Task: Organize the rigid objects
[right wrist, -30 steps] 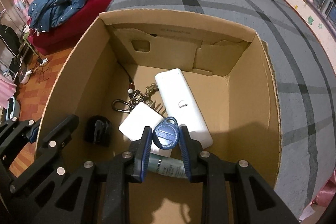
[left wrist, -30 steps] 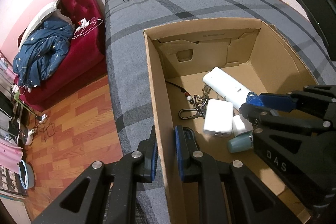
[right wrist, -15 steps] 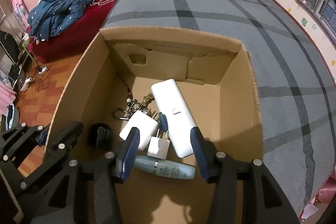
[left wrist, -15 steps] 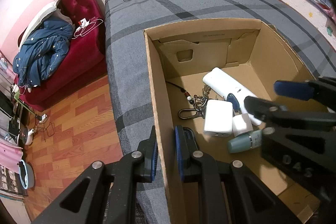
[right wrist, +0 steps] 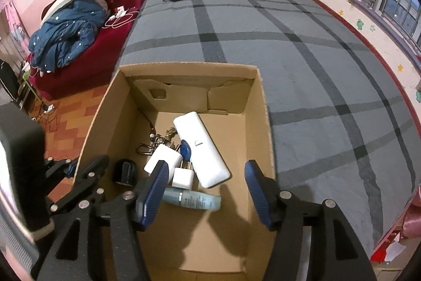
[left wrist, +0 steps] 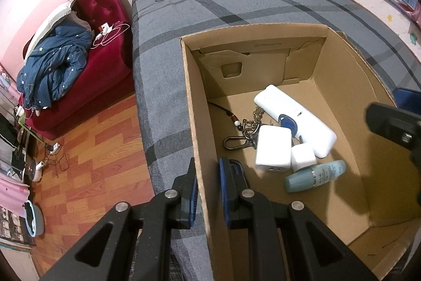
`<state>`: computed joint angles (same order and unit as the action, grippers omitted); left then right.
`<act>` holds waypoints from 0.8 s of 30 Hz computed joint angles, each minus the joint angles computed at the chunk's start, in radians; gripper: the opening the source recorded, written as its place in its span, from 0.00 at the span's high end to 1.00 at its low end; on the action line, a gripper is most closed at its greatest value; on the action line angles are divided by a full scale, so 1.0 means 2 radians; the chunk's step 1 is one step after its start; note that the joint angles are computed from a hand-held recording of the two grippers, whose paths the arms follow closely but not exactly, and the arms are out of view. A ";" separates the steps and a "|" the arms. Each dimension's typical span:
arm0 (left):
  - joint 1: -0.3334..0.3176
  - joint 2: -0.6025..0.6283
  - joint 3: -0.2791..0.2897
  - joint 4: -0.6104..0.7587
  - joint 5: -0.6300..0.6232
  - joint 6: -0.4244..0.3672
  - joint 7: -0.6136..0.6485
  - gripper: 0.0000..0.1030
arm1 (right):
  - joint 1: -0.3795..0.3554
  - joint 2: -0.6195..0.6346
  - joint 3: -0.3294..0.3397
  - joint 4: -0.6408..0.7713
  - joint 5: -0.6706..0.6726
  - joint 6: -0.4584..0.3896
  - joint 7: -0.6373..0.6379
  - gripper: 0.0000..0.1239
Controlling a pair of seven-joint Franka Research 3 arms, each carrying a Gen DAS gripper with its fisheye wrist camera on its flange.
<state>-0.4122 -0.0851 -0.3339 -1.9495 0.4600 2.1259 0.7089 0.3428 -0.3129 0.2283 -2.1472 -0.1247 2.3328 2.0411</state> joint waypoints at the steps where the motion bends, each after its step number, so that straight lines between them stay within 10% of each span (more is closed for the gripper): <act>1: 0.000 0.000 0.000 0.000 0.000 0.000 0.000 0.84 | -0.002 -0.005 0.002 -0.001 -0.004 -0.005 0.005 0.46; 24: -0.001 -0.001 -0.001 0.002 0.001 -0.009 0.001 0.81 | -0.021 -0.087 0.016 -0.028 0.004 -0.068 0.023 0.17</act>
